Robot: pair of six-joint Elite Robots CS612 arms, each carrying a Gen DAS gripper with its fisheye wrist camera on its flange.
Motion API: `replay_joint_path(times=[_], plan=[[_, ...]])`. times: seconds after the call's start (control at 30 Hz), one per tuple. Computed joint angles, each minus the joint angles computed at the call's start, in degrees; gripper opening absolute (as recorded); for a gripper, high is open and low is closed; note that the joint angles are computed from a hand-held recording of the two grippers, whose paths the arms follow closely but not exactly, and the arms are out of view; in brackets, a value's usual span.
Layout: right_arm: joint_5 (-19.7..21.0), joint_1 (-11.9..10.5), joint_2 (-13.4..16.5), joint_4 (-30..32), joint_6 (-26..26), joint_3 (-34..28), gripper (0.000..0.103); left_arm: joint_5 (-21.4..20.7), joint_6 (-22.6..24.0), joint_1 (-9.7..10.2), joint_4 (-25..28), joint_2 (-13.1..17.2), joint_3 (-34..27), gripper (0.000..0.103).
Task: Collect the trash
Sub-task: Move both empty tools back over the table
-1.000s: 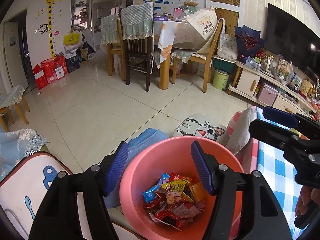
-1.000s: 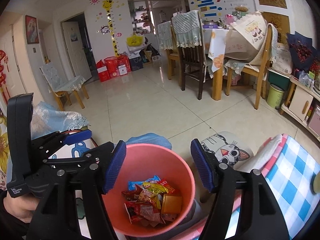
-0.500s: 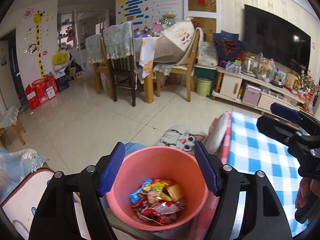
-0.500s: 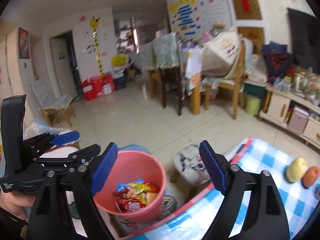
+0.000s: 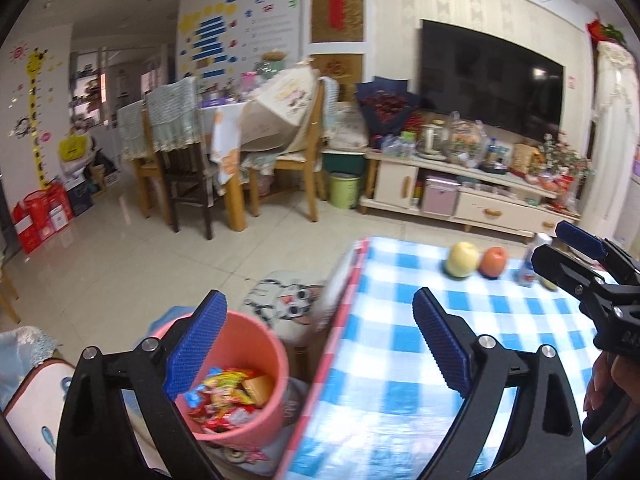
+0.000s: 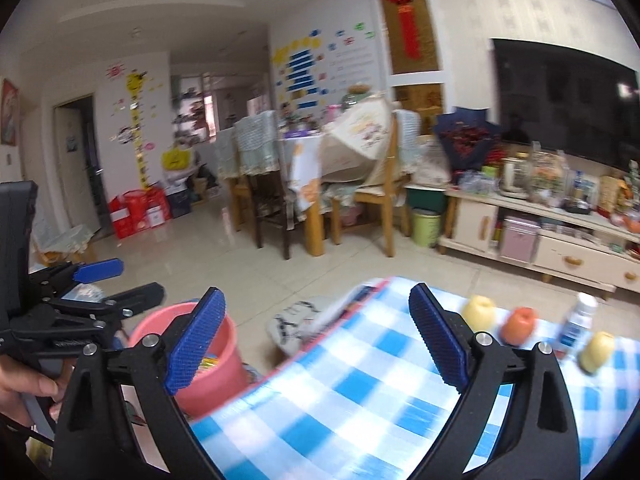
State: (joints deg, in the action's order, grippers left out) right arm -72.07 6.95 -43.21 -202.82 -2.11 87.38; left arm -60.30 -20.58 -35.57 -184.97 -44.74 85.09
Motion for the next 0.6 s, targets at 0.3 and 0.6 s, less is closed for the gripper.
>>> replay_joint_path(times=[0.3, 0.6], plan=[[-4.5, -5.6, -3.9, -7.5, 2.4, 10.3, 0.095, -3.8, 4.2, -4.05, 0.3, 2.6, -5.0, 0.094], [-8.5, -10.0, -5.0, -11.9, 2.6, 16.4, 0.095, -10.0, 5.7, -6.92, 4.7, 6.6, -11.5, 0.094]])
